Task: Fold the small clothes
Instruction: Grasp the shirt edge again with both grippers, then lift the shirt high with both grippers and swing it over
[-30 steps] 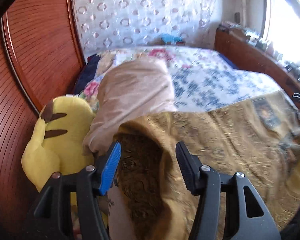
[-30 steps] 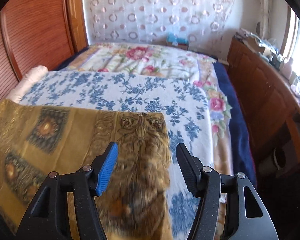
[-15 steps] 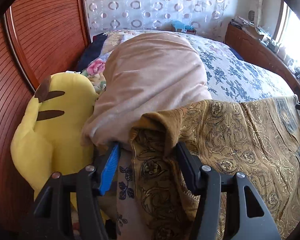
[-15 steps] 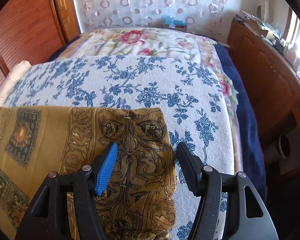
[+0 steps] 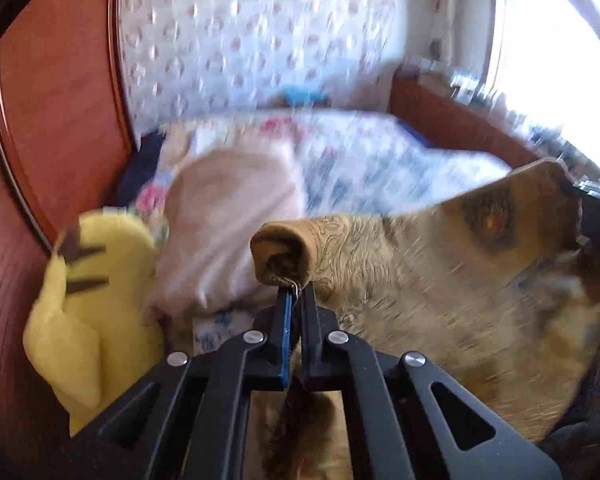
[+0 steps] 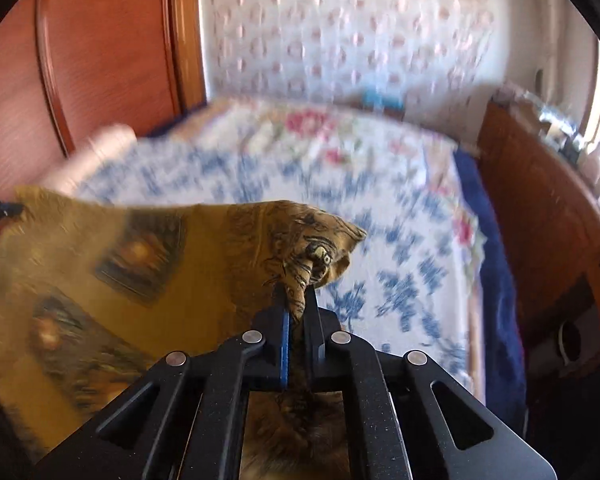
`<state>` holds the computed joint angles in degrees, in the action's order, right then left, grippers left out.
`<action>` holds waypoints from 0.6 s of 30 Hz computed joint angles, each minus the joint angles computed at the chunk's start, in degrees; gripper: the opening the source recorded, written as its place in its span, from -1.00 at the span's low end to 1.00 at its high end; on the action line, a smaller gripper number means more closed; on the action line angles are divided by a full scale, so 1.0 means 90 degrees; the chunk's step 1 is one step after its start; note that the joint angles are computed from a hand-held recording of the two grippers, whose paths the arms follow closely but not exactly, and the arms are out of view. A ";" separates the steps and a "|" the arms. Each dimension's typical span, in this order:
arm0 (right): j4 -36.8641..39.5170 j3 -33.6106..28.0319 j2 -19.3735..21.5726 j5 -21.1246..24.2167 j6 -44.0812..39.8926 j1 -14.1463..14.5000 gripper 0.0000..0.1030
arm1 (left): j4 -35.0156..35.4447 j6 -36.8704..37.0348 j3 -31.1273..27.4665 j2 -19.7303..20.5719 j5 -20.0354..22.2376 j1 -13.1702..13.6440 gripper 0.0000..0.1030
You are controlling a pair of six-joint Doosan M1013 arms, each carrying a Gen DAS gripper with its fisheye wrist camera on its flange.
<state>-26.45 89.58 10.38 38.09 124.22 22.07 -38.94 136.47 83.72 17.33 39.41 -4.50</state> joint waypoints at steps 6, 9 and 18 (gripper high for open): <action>-0.1267 -0.0030 -0.0633 0.0074 0.0774 0.0359 -0.97 | -0.2006 0.1827 0.0236 -0.0753 -0.0164 0.0146 -1.00; -0.1788 -0.0271 -0.0869 0.0412 0.0768 0.0600 -0.96 | -0.2738 0.2488 0.0156 -0.0973 -0.0102 0.0196 -1.00; -0.2768 -0.0635 -0.1306 0.0575 0.0976 0.1105 -0.96 | -0.3905 0.3384 -0.0049 -0.1271 0.0035 0.0487 -1.00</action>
